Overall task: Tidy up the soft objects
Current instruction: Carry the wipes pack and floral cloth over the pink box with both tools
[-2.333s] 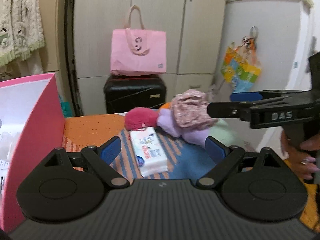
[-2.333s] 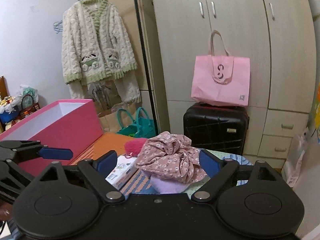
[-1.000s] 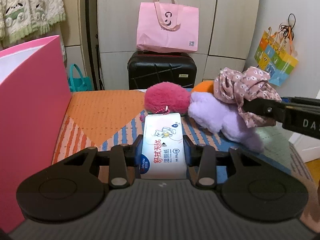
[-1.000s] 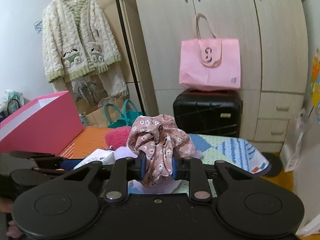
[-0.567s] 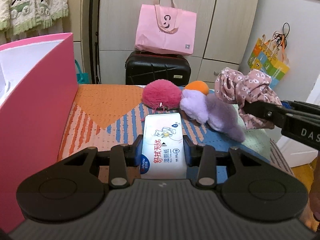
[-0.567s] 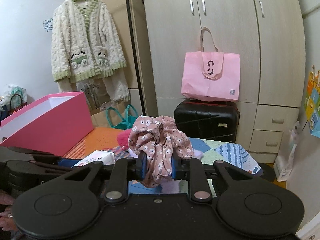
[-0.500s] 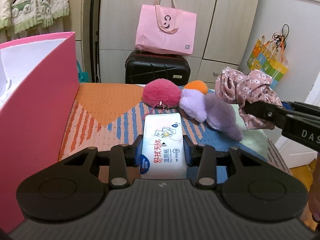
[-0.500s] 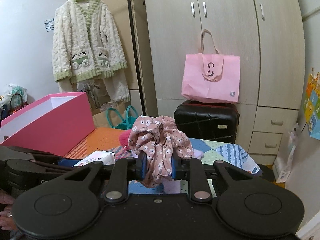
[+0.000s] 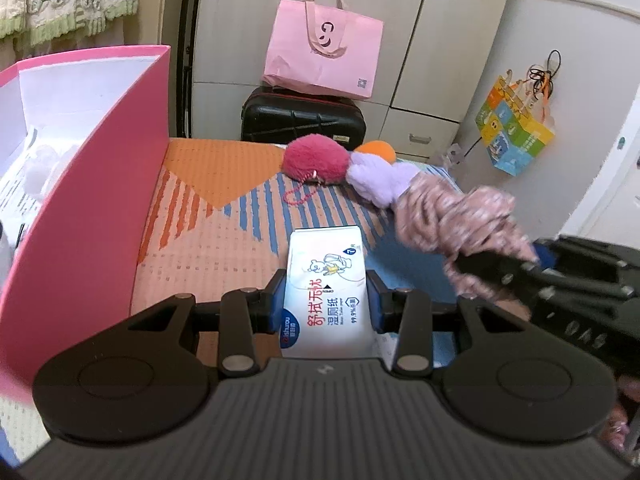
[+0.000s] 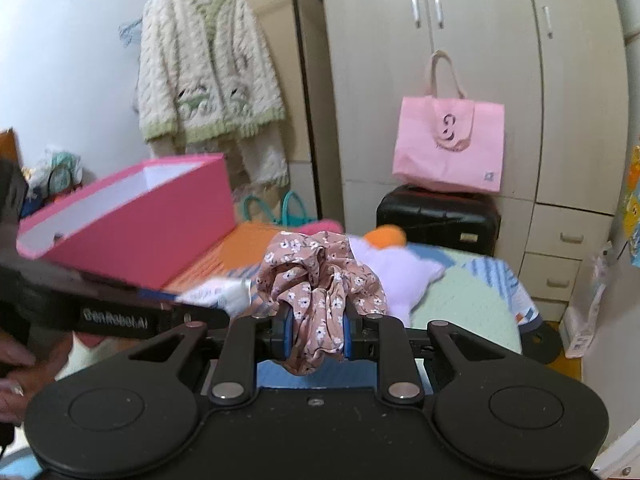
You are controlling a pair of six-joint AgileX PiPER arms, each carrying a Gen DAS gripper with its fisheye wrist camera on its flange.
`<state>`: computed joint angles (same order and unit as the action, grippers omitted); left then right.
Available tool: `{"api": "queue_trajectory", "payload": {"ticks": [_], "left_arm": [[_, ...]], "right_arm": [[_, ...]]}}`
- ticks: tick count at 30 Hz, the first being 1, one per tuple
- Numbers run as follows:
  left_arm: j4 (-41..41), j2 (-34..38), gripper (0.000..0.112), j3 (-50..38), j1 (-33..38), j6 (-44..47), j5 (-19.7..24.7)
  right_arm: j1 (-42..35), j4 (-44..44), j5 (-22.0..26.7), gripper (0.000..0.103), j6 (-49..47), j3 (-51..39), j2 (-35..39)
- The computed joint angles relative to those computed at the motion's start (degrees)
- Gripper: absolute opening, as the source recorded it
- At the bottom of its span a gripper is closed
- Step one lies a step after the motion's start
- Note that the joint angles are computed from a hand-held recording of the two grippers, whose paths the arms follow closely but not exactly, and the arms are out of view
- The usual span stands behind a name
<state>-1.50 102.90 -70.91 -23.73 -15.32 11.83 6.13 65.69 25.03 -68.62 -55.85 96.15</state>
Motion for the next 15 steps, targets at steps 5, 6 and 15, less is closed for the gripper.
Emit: {"api": "queue_trajectory", "payload": {"ticks": [5, 6, 15], "left_arm": [[-3.4, -3.3, 0.038, 2.8, -0.2, 5.1, 2.5], [-5.3, -3.9, 0.038, 3.3, 0.0, 7.3, 2.9], [-17.3, -9.2, 0.038, 6.3, 1.9, 20.7, 9.1]], "right_arm": [[1.2, -6.3, 2.1, 0.026, 6.7, 1.3, -1.6], [1.2, -7.2, 2.8, 0.026, 7.9, 1.6, -2.2], [2.2, -16.2, 10.1, 0.026, 18.9, 1.9, -6.4]]}}
